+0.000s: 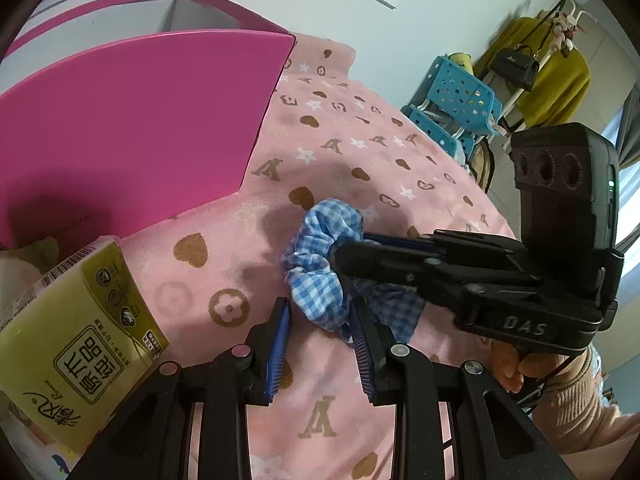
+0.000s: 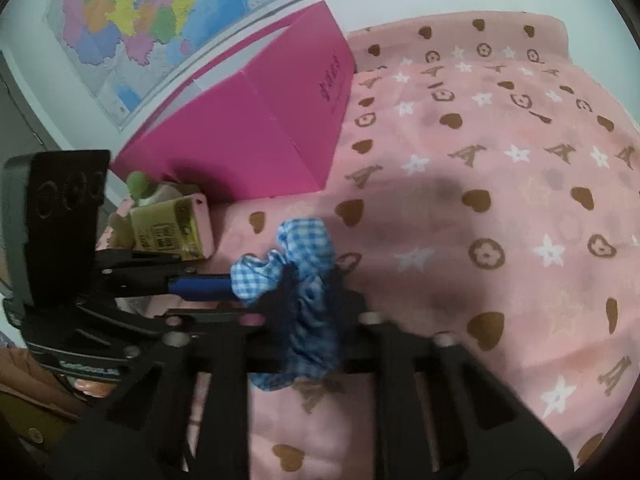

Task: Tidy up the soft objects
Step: 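Close both grippers on the blue gingham scrunchie and lift it, then carry the blue gingham scrunchie into the magenta box and open both grippers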

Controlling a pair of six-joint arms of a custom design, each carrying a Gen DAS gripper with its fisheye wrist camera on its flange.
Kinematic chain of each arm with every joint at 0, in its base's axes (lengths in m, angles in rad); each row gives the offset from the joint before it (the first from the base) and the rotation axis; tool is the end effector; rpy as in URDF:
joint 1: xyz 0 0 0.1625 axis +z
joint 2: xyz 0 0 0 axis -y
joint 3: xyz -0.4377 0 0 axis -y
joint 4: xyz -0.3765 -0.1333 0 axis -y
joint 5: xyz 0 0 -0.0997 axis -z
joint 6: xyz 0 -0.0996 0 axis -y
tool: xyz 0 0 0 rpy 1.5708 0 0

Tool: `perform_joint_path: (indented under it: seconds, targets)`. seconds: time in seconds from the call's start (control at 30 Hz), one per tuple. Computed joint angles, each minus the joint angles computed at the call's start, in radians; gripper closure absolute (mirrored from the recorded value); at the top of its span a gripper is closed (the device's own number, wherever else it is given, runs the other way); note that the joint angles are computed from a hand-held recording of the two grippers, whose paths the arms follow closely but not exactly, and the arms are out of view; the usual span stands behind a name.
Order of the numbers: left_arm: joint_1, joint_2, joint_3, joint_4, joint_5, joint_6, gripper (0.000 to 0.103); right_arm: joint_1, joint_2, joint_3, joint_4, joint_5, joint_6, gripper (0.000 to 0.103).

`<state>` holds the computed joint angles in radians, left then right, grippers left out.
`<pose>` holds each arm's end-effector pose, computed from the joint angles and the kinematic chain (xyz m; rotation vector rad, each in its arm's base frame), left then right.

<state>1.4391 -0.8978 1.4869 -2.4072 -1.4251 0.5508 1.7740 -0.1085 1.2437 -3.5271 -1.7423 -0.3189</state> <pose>0.0537 -0.7199 0.2244 0.9562 2.7720 -0.3119 0.2620 -0.6952 -0.1253 0.5989 -2.6329 1.1592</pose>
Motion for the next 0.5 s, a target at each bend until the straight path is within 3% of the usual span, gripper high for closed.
perform_joint_path:
  seconds: [0.23, 0.5]
  targets:
    - [-0.025, -0.066, 0.091, -0.141, -0.005, 0.073, 0.075, 0.004, -0.036, 0.080, -0.100, 0.109, -0.011, 0.090]
    - [-0.045, -0.128, 0.150, -0.244, -0.010, 0.117, 0.075, 0.043, -0.046, 0.079, -0.120, 0.155, -0.057, 0.090]
